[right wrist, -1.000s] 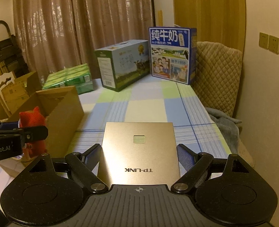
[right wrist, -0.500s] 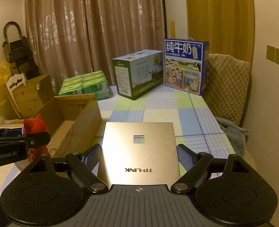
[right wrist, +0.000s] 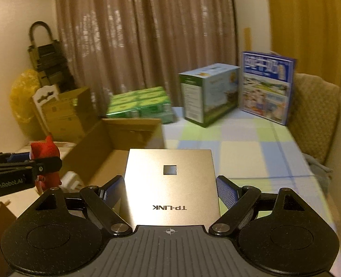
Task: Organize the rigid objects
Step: 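Lower left tool into box and open it to drop figure while right tool holds plate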
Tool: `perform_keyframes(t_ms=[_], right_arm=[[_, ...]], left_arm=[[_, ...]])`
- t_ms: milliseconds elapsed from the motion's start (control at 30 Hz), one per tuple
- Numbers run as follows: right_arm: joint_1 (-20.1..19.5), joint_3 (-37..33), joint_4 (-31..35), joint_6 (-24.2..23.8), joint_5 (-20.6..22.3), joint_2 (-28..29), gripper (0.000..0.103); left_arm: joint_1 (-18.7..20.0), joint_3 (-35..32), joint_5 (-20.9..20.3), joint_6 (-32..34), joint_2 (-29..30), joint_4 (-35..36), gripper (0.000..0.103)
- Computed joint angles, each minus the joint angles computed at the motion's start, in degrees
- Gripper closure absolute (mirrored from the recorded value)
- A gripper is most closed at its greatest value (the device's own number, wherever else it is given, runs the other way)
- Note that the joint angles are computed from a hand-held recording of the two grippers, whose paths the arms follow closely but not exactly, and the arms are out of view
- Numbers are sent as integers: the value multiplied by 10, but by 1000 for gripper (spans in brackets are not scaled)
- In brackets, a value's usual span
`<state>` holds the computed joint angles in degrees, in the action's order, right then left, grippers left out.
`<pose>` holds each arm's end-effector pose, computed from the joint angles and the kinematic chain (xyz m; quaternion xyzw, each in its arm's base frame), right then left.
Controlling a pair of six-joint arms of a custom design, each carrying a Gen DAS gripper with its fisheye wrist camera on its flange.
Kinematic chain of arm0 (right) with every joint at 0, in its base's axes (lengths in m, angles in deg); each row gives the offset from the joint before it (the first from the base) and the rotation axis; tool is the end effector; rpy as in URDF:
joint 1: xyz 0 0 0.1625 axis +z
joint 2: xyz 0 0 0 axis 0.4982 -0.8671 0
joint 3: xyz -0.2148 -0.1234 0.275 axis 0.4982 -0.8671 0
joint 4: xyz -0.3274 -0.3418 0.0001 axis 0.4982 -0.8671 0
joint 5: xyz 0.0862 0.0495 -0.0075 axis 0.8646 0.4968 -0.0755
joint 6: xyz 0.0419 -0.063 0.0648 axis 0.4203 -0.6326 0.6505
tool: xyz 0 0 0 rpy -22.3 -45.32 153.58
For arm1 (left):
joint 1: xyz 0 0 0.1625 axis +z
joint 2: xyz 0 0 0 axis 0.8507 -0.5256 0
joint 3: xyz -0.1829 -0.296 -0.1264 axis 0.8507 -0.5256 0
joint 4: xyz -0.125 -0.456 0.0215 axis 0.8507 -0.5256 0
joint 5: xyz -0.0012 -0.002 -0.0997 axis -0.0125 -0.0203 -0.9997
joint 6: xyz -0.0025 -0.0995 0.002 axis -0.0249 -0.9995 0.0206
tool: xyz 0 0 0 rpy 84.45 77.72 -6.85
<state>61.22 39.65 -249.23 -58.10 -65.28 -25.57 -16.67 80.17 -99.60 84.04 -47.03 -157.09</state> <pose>0.1188 -0.6763 0.4444 0.1774 -0.8441 0.4417 0.2467 -0.4883 -0.7145 0.1065 0.2870 0.8242 -0.3998 0.2803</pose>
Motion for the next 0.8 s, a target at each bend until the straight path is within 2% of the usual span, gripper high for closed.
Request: perform_keyframes(t_ms=[300,500,800], right_arm=[[21,-114,63,36,27,105,20],[22,-174,99,54,25,157,20],[16,-206,108,55,12,192,20]], left_arm=[[40,-40,20,32,-4,31,63],[60,-69,-3,30,15,65,63],[77,-123,-34,26,58,114,63]])
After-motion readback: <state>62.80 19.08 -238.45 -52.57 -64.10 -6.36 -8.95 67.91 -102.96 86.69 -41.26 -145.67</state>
